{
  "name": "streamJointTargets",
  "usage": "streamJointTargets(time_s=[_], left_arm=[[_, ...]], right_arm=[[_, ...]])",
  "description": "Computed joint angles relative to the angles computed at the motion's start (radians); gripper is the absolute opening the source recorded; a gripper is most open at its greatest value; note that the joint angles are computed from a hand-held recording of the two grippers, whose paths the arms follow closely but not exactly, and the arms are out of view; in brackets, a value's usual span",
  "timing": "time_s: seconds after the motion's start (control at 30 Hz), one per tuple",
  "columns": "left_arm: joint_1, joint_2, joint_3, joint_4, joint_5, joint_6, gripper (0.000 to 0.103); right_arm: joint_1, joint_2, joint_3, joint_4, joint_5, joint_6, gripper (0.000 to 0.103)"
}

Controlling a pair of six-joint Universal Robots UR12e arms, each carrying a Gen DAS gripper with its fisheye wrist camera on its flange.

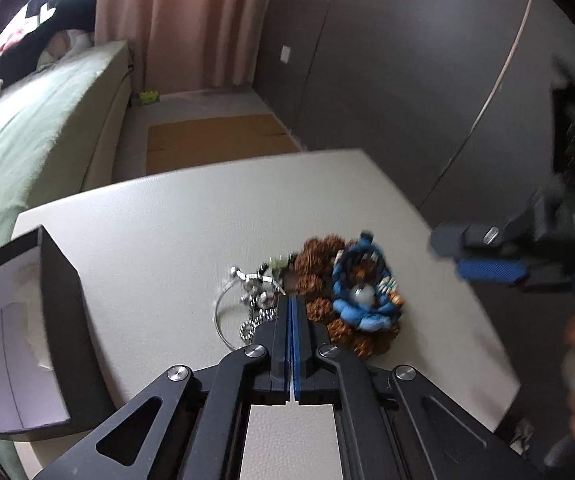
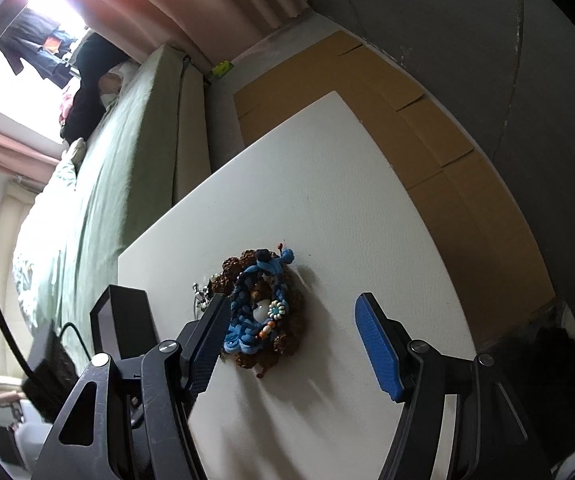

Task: Organize jewelry
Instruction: 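Grasp the blue knotted cord with right tool while left tool reaches the brown bead bracelet, then close the left tool on the brown bead bracelet and lift it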

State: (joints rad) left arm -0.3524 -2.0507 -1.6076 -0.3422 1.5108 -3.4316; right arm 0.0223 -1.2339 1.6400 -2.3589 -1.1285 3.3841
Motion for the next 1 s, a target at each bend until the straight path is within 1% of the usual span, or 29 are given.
streamJointTargets(time_s=[0.1, 0.2, 0.27, 0.37, 0.47, 0.5, 0.53, 0.57, 0.6, 0.67, 0.7, 0.73, 0.8, 0.9, 1.0], left_arm=[[0.012, 0.012, -0.014, 0.027, -0.011, -0.033, 0.000], [0.022, 0.018, -0.022, 0.035, -0.011, -0.067, 0.000], [0.028, 0.018, -0.025, 0.044, -0.032, -0.074, 0.000], [0.027, 0.016, -0.015, 0.017, -0.025, -0.070, 0.000], [0.024, 0.011, 0.000, -0.015, -0.016, -0.067, 0.000], [0.024, 0.009, 0.004, -0.020, -0.017, -0.068, 0.000], [0.026, 0.007, 0.007, -0.026, -0.022, -0.072, 0.000], [0.028, 0.008, 0.004, -0.028, -0.027, -0.074, 0.000], [0.029, 0.007, 0.006, -0.034, -0.035, -0.077, 0.000], [0.029, 0.006, 0.007, -0.040, -0.042, -0.072, 0.000], [0.027, 0.004, 0.011, -0.047, -0.042, -0.067, 0.000], [0.026, 0.002, 0.013, -0.050, -0.042, -0.063, 0.000], [0.024, -0.002, 0.020, -0.063, -0.050, -0.061, 0.000], [0.023, -0.008, 0.031, -0.090, -0.069, -0.062, 0.001], [0.017, -0.016, 0.041, -0.112, -0.080, -0.053, 0.002]], right_arm=[[0.003, 0.007, -0.004, 0.012, 0.008, -0.012, 0.065], [0.011, 0.014, -0.011, 0.029, -0.003, -0.024, 0.065], [0.015, 0.019, -0.014, 0.039, 0.004, -0.029, 0.065], [0.022, 0.027, -0.018, 0.048, 0.005, -0.035, 0.065], [0.033, 0.038, -0.027, 0.055, -0.023, -0.033, 0.064], [0.034, 0.041, -0.029, 0.060, -0.024, -0.030, 0.061], [0.033, 0.047, -0.032, 0.070, -0.019, -0.024, 0.053], [0.032, 0.052, -0.035, 0.078, -0.008, -0.019, 0.049], [0.030, 0.054, -0.035, 0.084, -0.002, -0.018, 0.036], [0.024, 0.054, -0.029, 0.076, 0.016, -0.014, 0.030], [0.024, 0.051, -0.029, 0.077, 0.000, -0.017, 0.017], [0.021, 0.048, -0.026, 0.070, 0.002, -0.014, 0.016], [0.007, 0.038, -0.009, 0.034, 0.040, 0.006, 0.010], [-0.010, 0.016, 0.015, -0.033, 0.068, 0.021, 0.010], [-0.022, -0.003, 0.029, -0.072, 0.080, 0.023, 0.010]])
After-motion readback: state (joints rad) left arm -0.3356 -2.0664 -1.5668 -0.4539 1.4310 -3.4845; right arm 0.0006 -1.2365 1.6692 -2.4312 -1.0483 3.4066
